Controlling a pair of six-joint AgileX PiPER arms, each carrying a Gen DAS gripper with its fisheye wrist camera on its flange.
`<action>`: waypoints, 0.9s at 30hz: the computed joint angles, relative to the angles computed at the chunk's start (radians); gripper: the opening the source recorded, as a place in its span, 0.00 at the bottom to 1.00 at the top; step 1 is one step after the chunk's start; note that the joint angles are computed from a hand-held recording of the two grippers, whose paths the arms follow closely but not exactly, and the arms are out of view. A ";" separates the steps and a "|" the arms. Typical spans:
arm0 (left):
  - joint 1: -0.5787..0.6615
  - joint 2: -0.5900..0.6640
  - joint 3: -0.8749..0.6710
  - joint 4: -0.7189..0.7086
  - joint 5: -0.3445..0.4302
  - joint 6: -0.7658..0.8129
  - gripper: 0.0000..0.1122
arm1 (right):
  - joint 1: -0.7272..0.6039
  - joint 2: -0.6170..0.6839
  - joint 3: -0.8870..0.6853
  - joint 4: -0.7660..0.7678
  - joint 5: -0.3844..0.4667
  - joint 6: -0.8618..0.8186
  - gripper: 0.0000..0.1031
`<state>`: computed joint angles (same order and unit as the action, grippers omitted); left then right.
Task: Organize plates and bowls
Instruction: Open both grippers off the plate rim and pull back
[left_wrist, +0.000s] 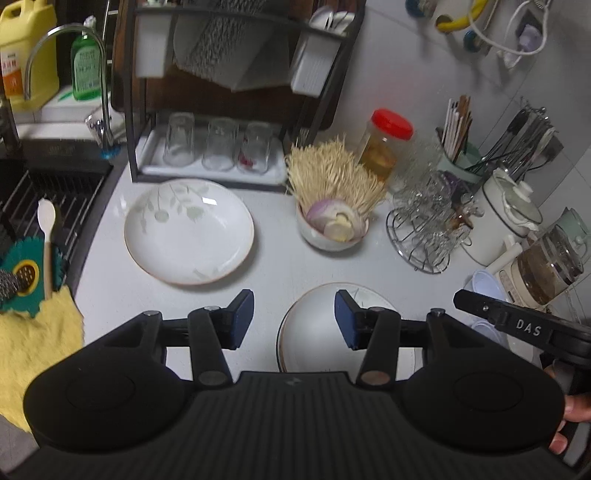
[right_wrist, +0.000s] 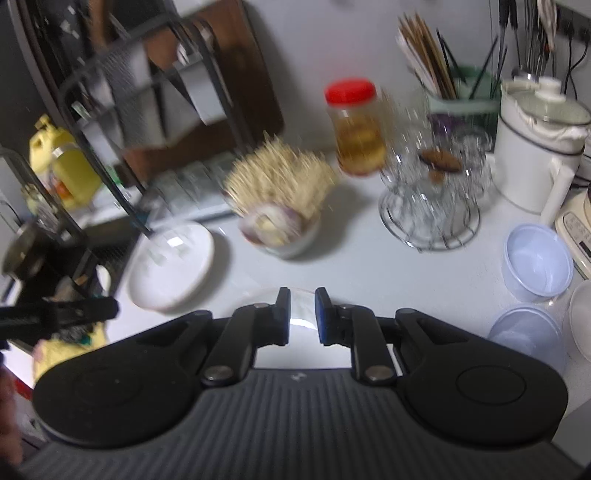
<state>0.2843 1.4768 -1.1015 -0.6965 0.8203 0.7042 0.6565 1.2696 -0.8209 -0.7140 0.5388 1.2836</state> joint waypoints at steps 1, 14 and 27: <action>0.018 -0.009 -0.002 -0.009 0.016 0.021 0.48 | 0.034 -0.010 -0.009 -0.033 0.025 0.048 0.17; 0.137 -0.185 0.115 -0.044 0.081 0.104 0.48 | 0.367 -0.105 0.014 -0.223 0.234 0.325 0.17; 0.272 -0.570 0.361 0.020 0.192 -0.022 0.48 | 0.661 -0.292 0.124 -0.233 0.399 0.349 0.17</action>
<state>0.5560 0.9065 -0.7406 -0.6764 1.0120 0.6824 1.3179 0.9778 -0.6969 -0.9469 0.9381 1.6329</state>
